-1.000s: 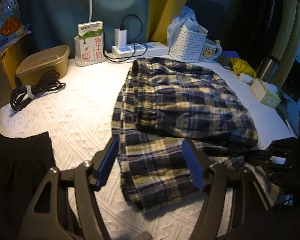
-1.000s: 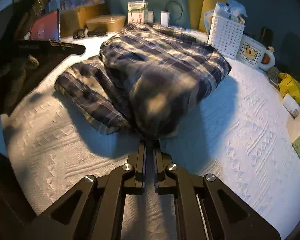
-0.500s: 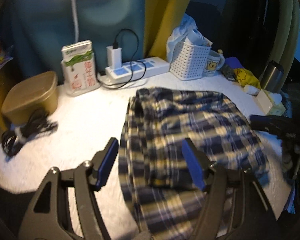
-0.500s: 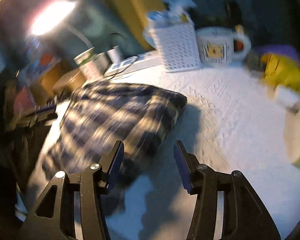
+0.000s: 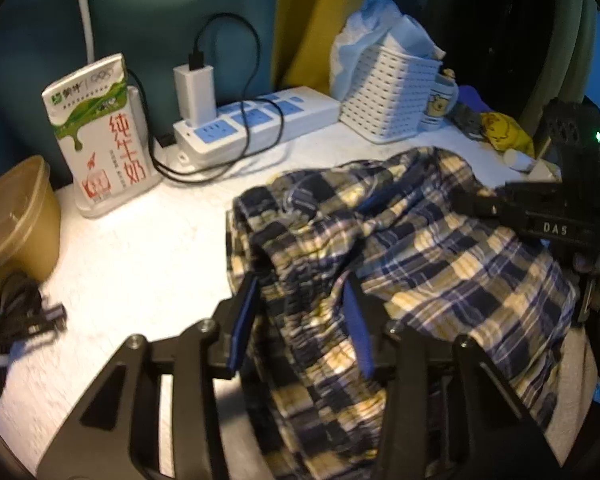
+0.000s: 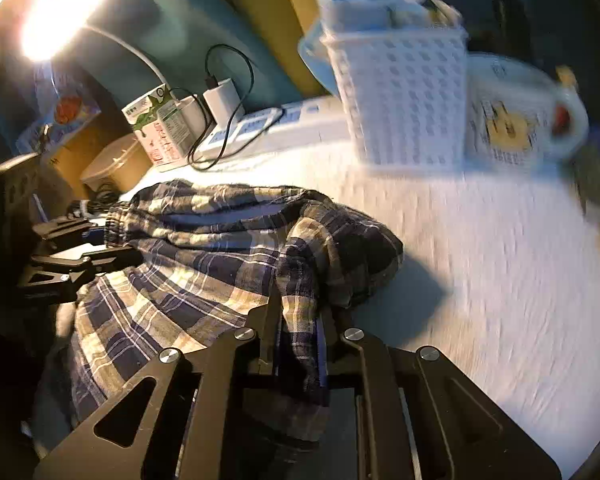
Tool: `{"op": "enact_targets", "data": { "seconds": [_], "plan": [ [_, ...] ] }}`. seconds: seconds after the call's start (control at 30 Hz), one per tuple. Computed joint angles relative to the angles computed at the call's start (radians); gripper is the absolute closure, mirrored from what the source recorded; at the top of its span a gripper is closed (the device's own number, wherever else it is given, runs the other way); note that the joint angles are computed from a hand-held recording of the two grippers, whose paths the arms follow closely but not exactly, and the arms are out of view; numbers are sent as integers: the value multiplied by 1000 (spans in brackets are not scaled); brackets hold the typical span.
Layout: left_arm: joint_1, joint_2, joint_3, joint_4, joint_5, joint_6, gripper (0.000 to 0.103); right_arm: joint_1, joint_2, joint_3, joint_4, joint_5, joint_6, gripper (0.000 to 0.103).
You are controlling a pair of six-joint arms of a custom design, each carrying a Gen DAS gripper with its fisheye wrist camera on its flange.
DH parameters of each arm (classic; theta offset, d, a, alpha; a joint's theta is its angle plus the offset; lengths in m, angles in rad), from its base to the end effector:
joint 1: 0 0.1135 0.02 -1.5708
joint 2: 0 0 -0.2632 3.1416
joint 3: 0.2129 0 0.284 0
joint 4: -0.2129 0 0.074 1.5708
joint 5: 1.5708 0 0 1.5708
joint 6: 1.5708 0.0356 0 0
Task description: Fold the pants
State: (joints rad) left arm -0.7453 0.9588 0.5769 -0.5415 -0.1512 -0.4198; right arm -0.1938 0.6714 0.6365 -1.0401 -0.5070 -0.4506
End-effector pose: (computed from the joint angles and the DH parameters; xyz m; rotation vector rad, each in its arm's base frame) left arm 0.1613 -0.1416 0.1941 0.3430 2.4813 -0.3038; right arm 0.1441 -0.0107 0.2351 -0.4804 2.4469 0.4120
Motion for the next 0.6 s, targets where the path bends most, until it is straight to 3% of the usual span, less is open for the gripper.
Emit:
{"op": "enact_targets", "data": {
  "seconds": [0.1, 0.27, 0.33, 0.5, 0.6],
  "plan": [
    [53, 18, 6, 14, -14, 30, 62, 139, 34, 8, 117, 95, 92, 89],
    [111, -17, -11, 6, -20, 38, 59, 194, 148, 67, 197, 97, 143, 89],
    [135, -43, -21, -5, -1, 51, 59, 193, 165, 85, 193, 105, 130, 88],
    [141, -119, -9, -85, -53, 38, 59, 88, 67, 98, 118, 107, 70, 61],
    [154, -151, 3, -120, -61, 23, 59, 7, -17, 109, 17, 65, -7, 59]
  ]
}}
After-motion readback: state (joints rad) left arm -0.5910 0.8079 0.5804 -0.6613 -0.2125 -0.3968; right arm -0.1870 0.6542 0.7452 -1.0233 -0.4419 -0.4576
